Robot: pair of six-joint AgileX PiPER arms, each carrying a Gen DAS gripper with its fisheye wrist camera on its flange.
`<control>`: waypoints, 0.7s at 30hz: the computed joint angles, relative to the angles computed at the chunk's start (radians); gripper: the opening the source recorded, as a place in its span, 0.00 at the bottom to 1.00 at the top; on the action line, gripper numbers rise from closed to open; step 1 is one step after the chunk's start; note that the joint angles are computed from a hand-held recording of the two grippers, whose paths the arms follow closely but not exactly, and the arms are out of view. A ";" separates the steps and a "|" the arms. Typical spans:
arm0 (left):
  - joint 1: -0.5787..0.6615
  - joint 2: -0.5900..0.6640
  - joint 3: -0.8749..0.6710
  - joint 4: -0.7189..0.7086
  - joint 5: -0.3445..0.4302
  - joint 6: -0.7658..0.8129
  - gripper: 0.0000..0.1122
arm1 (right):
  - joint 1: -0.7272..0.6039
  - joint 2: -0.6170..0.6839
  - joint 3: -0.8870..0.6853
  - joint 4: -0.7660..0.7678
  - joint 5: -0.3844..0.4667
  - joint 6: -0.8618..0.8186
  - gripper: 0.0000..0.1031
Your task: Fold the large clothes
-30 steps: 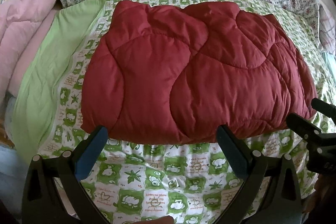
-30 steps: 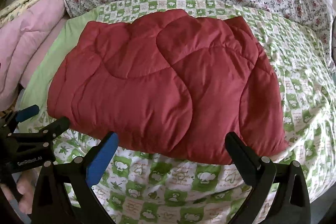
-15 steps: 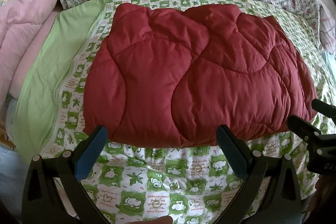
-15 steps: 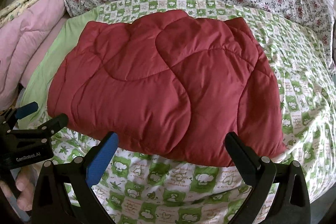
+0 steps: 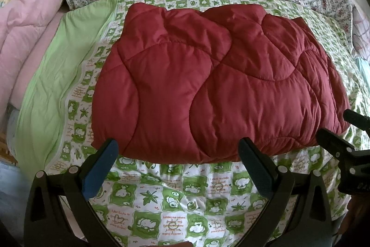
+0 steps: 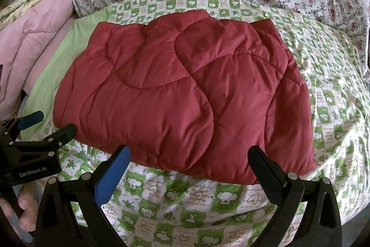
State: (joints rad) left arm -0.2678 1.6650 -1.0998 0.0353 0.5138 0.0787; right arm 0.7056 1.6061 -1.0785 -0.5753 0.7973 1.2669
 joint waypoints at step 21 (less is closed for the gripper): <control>-0.005 -0.010 0.010 0.006 -0.009 -0.003 0.92 | -0.002 -0.024 0.014 -0.008 0.002 -0.002 0.99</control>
